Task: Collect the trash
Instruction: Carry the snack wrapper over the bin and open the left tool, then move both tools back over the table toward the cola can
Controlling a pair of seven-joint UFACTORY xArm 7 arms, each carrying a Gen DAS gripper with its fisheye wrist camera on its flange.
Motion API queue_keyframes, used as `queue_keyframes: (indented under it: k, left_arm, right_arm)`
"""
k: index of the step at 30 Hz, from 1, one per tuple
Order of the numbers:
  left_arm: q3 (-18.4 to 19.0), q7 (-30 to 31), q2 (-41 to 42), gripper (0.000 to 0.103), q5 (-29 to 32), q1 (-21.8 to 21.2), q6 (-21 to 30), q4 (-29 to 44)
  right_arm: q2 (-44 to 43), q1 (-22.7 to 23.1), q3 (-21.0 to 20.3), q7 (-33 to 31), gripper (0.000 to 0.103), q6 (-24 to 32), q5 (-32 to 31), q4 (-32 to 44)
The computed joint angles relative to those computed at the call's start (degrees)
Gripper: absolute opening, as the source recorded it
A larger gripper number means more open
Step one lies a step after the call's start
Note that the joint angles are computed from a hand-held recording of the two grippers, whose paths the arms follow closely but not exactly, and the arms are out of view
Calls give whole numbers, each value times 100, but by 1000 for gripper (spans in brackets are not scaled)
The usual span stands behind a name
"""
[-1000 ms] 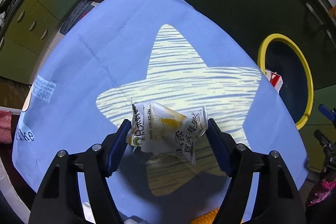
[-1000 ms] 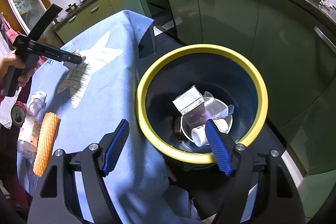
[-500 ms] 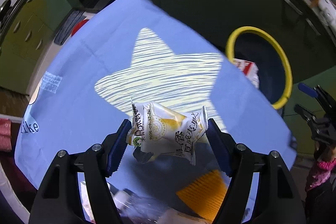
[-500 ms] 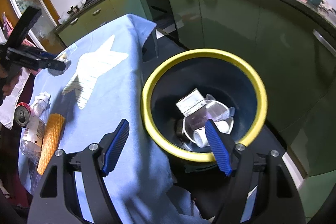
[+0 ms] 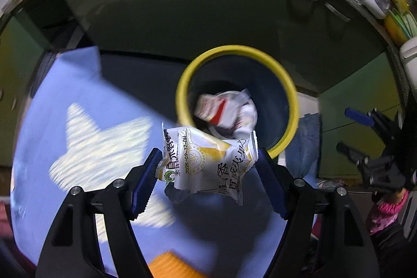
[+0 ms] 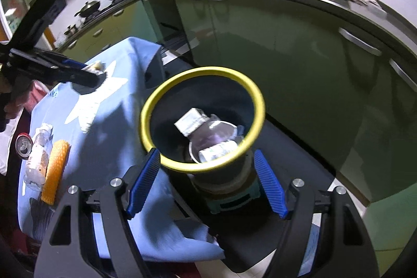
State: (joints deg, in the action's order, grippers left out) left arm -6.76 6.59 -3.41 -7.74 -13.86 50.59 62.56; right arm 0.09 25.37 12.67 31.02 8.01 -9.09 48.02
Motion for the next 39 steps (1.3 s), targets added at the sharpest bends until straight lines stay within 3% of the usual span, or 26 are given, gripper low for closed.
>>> queue_keyframes:
  k: [6, 9, 11, 17, 22, 25, 30, 35, 39]
  left_arm:
    - [-249, -192, 970, 73, 103, -329, -129, 792]
    - [-263, -424, 1331, 87, 361, -481, -271, 1059]
    - [-256, -544, 1483, 87, 452, -540, -274, 1192]
    - [-237, -546, 1032, 87, 254, -468, -383, 873]
    - [-142, -449, -192, 90, -260, -298, -736, -114]
    - [-86, -687, -1293, 92, -151, -210, -1124, -1038]
    - [60, -1143, -3050, 95, -8, 80, -1337, -2311]
    - [87, -1762, -5062, 98, 485, 690, -1209, -3511]
    - [261, -2055, -6809, 98, 770, 1180, -570, -4355]
  right_arm:
    - [-248, -116, -60, -166, 71, -155, 362, -417]
    - [-287, -114, -84, -395, 71, -234, 667, -537]
    - [-289, -108, -84, -511, 71, -258, 815, -558]
    - [-273, -87, -49, -721, 71, -233, 1027, -551]
    - [-174, -35, 9, -739, 71, -144, 1002, -421]
    - [-27, 42, 51, -917, 71, 15, 1104, -240]
    - [346, 245, 159, -998, 71, 522, 887, 363]
    - [840, 600, 283, -1041, 71, 1016, 558, 1233]
    - [1341, 882, 475, -1480, 71, 1322, 700, 2019]
